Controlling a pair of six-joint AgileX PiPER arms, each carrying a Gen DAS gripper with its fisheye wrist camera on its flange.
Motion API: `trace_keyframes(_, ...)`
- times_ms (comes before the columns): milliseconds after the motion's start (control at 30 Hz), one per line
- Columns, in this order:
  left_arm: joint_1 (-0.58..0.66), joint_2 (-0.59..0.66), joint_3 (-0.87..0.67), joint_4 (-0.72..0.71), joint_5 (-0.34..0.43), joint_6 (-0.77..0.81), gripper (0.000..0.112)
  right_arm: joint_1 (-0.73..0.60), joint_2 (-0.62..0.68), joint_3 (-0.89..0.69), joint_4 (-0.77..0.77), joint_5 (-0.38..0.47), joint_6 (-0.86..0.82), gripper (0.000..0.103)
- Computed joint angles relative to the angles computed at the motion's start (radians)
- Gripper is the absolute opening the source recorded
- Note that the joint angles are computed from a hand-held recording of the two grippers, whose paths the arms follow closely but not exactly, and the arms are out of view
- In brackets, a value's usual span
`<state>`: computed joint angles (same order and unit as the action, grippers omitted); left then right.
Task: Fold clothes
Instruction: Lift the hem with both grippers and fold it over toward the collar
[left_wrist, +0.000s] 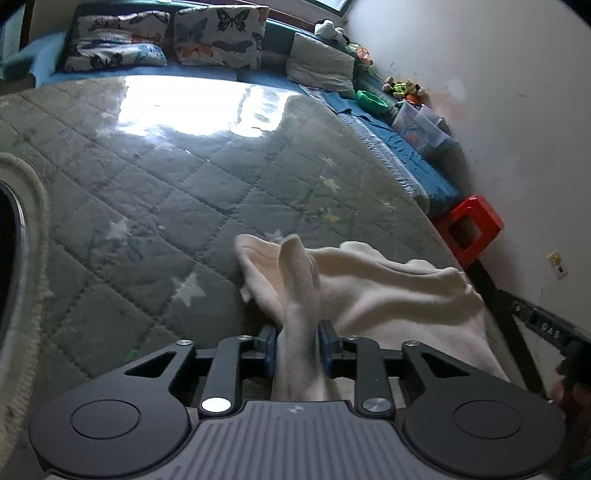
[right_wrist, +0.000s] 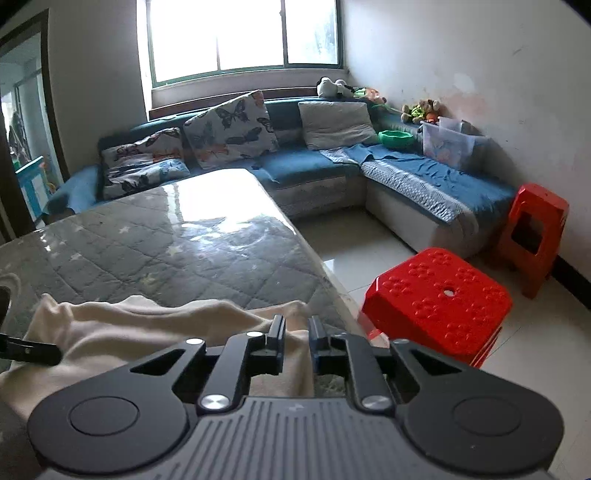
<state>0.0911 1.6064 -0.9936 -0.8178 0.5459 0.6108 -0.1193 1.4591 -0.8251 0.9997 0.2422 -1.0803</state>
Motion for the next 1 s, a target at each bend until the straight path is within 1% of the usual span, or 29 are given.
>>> trace_keyframes(33,-0.003,-0.009,0.0,0.021,-0.007,-0.012,0.038,0.001,0.001,-0.004,0.01,0.007,-0.008,0.014)
trace_keyframes(67,-0.01,-0.018,-0.003,0.055,-0.019,-0.038,0.043,0.002,0.005,-0.014,0.015,0.026,-0.01,0.014)
trace_keyframes(100,-0.023,-0.025,-0.009,0.095,-0.042,-0.074,0.045,0.001,0.012,-0.023,0.031,0.051,-0.025,0.014)
trace_keyframes(167,-0.046,-0.036,-0.019,0.17,-0.095,-0.144,0.045,0.004,0.03,-0.041,0.054,0.097,-0.046,0.014)
trace_keyframes(233,-0.065,-0.047,-0.023,0.215,-0.137,-0.19,0.042,0.029,0.051,-0.055,0.054,0.116,-0.048,0.014)
trace_keyframes(300,-0.076,-0.055,-0.026,0.187,-0.16,-0.162,0.042,0.057,0.069,-0.066,0.055,0.128,-0.051,0.014)
trace_keyframes(333,-0.078,-0.053,-0.033,0.157,-0.159,-0.131,0.041,0.075,0.075,-0.071,0.048,0.126,-0.045,0.014)
trace_keyframes(367,-0.077,-0.047,-0.044,0.115,-0.145,-0.089,0.038,0.092,0.082,-0.077,0.038,0.122,-0.035,0.014)
trace_keyframes(433,-0.08,-0.026,-0.07,0.039,-0.108,-0.01,0.036,0.116,0.106,-0.094,0.028,0.108,-0.02,0.014)
trace_keyframes(467,-0.082,-0.013,-0.081,0.005,-0.091,0.027,0.033,0.126,0.122,-0.105,0.028,0.098,-0.016,0.014)
trace_keyframes(567,-0.089,0.03,-0.108,-0.08,-0.039,0.126,0.032,0.151,0.17,-0.138,-0.001,0.075,0.023,0.014)
trace_keyframes(633,-0.107,0.067,-0.132,-0.091,-0.032,0.132,0.031,0.156,0.205,-0.155,0.008,0.064,0.019,0.014)
trace_keyframes(733,-0.133,0.122,-0.165,-0.076,-0.042,0.103,0.031,0.152,0.222,-0.151,0.114,0.056,-0.085,0.013)
trace_keyframes(833,-0.153,0.162,-0.184,-0.049,-0.066,0.07,0.031,0.142,0.205,-0.134,0.158,0.064,-0.13,0.014)
trace_keyframes(933,-0.151,0.175,-0.177,-0.084,-0.079,0.101,0.031,0.129,0.186,-0.116,0.193,0.076,-0.168,0.014)
trace_keyframes(1000,-0.153,0.173,-0.176,-0.082,-0.082,0.1,0.031,0.119,0.176,-0.106,0.218,0.09,-0.193,0.015)
